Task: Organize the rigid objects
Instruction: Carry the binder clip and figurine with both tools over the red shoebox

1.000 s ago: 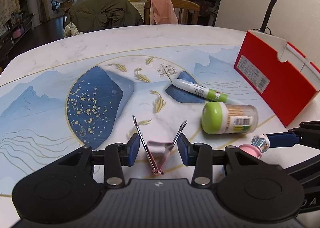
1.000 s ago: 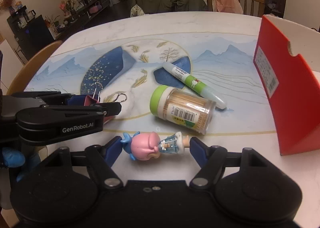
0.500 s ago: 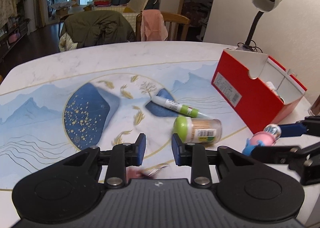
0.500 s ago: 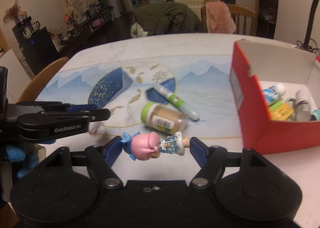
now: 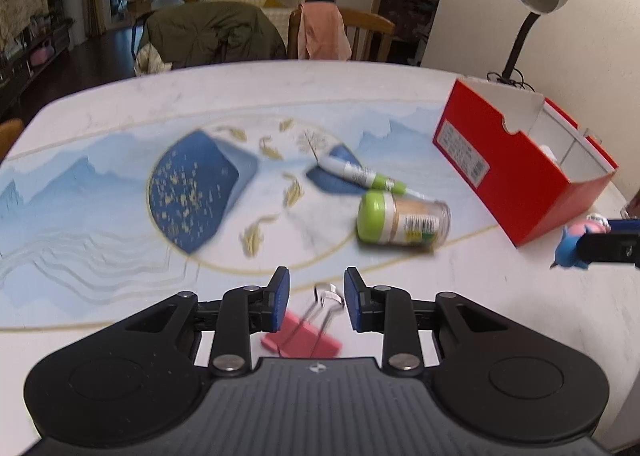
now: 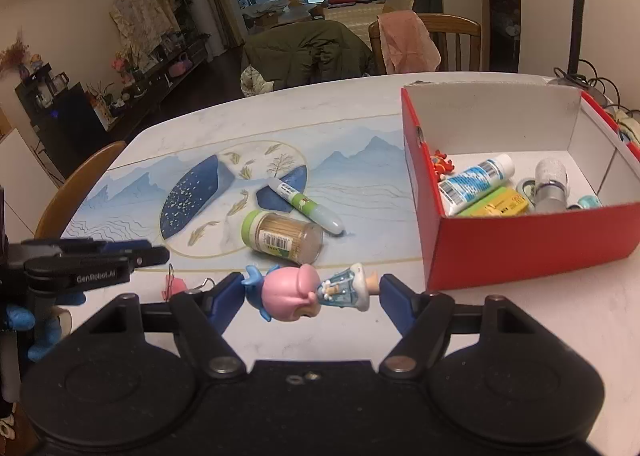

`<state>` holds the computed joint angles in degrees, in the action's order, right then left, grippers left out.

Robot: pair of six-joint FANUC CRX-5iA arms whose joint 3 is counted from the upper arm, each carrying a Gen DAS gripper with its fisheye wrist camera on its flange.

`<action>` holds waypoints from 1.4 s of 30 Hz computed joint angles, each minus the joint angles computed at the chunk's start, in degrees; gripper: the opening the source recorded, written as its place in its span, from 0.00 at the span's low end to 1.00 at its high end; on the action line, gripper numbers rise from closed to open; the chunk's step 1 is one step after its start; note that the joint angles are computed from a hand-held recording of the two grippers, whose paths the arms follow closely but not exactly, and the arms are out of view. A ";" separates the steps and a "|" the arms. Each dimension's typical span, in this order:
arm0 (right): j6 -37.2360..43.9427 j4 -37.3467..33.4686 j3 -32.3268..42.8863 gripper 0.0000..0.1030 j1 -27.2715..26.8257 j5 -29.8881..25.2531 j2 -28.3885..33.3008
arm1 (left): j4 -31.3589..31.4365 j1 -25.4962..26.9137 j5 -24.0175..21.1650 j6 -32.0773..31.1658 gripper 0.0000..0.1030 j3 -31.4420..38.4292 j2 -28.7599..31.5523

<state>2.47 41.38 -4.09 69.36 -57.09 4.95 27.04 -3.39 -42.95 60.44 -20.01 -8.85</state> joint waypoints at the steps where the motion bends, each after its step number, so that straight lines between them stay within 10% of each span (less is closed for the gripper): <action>1: -0.38 0.04 -0.38 0.71 0.16 0.01 -0.31 | 0.11 0.15 -0.53 -0.45 0.50 -0.38 -0.12; 3: -0.83 -0.10 -0.89 0.71 0.26 0.31 -0.67 | -0.34 0.10 -0.29 -0.96 0.74 -1.49 -0.81; 17: -1.41 -1.55 -0.28 0.71 2.28 -3.51 -0.40 | 3.34 1.91 -2.06 -16.02 0.75 -3.81 2.87; 42: -5.02 0.58 -0.13 0.71 3.36 -6.66 -0.35 | 7.47 1.05 0.22 -15.60 0.50 -4.57 2.49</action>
<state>-2.55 41.96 -4.23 72.72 -63.76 4.60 34.51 -2.34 -42.74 44.84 -24.59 -6.36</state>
